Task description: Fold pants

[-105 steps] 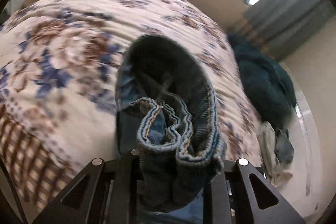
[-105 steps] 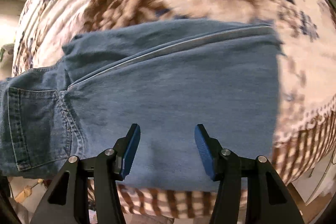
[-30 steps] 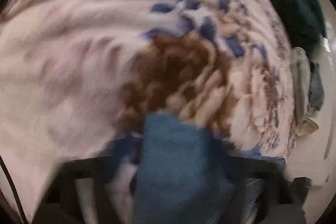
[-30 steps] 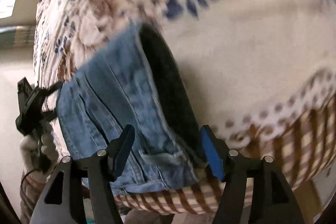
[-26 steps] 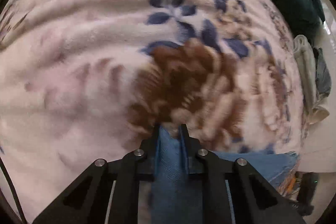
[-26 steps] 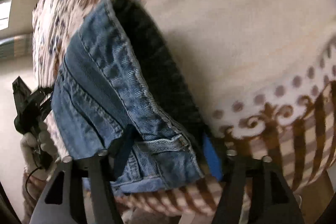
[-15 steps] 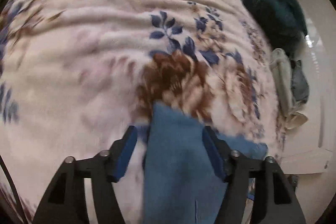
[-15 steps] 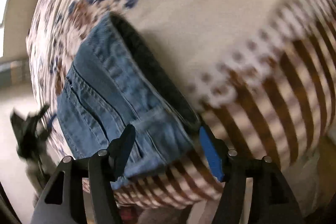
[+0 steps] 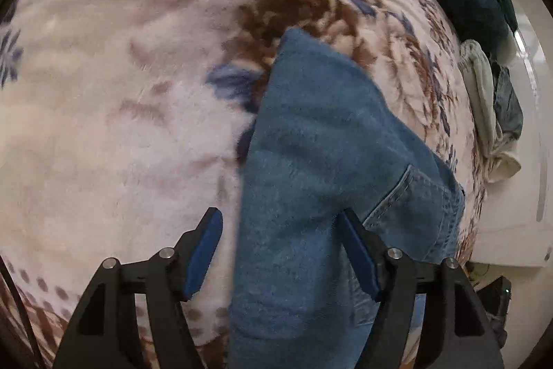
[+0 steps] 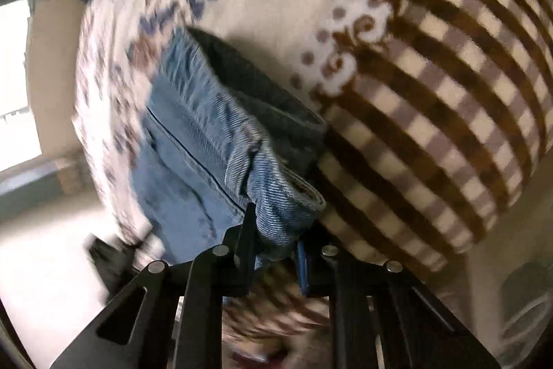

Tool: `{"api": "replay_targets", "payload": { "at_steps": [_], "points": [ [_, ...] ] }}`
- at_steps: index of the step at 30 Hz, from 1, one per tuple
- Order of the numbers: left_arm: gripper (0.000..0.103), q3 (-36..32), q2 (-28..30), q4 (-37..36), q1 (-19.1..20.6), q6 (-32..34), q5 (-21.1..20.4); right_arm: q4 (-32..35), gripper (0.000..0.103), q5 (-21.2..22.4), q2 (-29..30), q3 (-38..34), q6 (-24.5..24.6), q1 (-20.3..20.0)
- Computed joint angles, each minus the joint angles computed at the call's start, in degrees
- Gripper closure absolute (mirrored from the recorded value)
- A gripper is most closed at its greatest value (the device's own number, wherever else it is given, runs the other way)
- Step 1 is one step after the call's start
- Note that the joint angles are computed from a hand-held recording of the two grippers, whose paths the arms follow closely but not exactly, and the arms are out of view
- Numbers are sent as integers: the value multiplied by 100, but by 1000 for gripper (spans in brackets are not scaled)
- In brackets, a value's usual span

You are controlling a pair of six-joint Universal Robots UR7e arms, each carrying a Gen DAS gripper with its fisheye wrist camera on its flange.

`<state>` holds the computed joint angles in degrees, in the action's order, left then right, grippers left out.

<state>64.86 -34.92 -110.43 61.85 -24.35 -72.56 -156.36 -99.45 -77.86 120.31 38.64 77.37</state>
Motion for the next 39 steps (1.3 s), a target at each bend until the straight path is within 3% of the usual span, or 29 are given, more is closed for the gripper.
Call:
{"api": "replay_targets", "payload": {
  "at_steps": [2,5,6,7,9,10,13,16,18,19,21,24,26,30,33,35,36,37,39],
  "points": [
    [35,-133,61,-15,-8,132,38,409,74,-29,143,-190,-261,-12],
    [35,-583,314,-44,63,176,-31,218,60,252,136,-128,-266,-81],
    [35,-769,435,-69,99,190,-79,18,42,413,89,-10,-283,-133],
    [35,-1072,628,15,138,202,-120,-223,30,623,82,116,-255,-184],
    [35,-1712,1046,311,209,193,-154,-492,30,838,126,297,-62,-235],
    [41,-1824,1140,296,227,244,-151,-684,30,978,160,424,46,-287],
    [57,-2025,1311,308,279,426,-88,-1393,30,1539,420,782,296,-512],
    [58,-2065,1289,258,445,350,-419,-2579,30,2057,1006,963,479,-703],
    [55,-2036,1231,161,583,117,-823,-3262,25,2370,1345,951,445,-759],
    [49,-1923,1151,21,665,28,-1155,-3491,15,2352,1478,921,428,-720],
    [37,-1719,999,-76,801,-63,-1759,-4192,3,2441,1742,969,281,-688],
    [22,-1092,618,-341,916,-36,-2386,-5066,0,2265,2193,966,56,-576],
    [22,-729,425,-341,919,45,-2482,-5470,0,2196,2325,986,155,-514],
    [15,-507,385,-105,731,693,-2089,-6969,0,2208,2783,1033,1030,-384],
    [13,-808,598,226,564,839,-1728,-6457,1,1716,2823,809,739,-166],
    [17,-874,631,263,471,985,-1547,-6271,6,1412,2892,713,786,-108],
    [32,-850,602,223,452,1038,-1536,-6355,21,1345,2908,727,895,-81],
    [44,-853,572,294,401,1113,-1371,-6199,44,1038,2844,756,964,26],
    [55,-823,512,335,356,1248,-1299,-6288,54,793,2836,862,1032,177]
  ]
}}
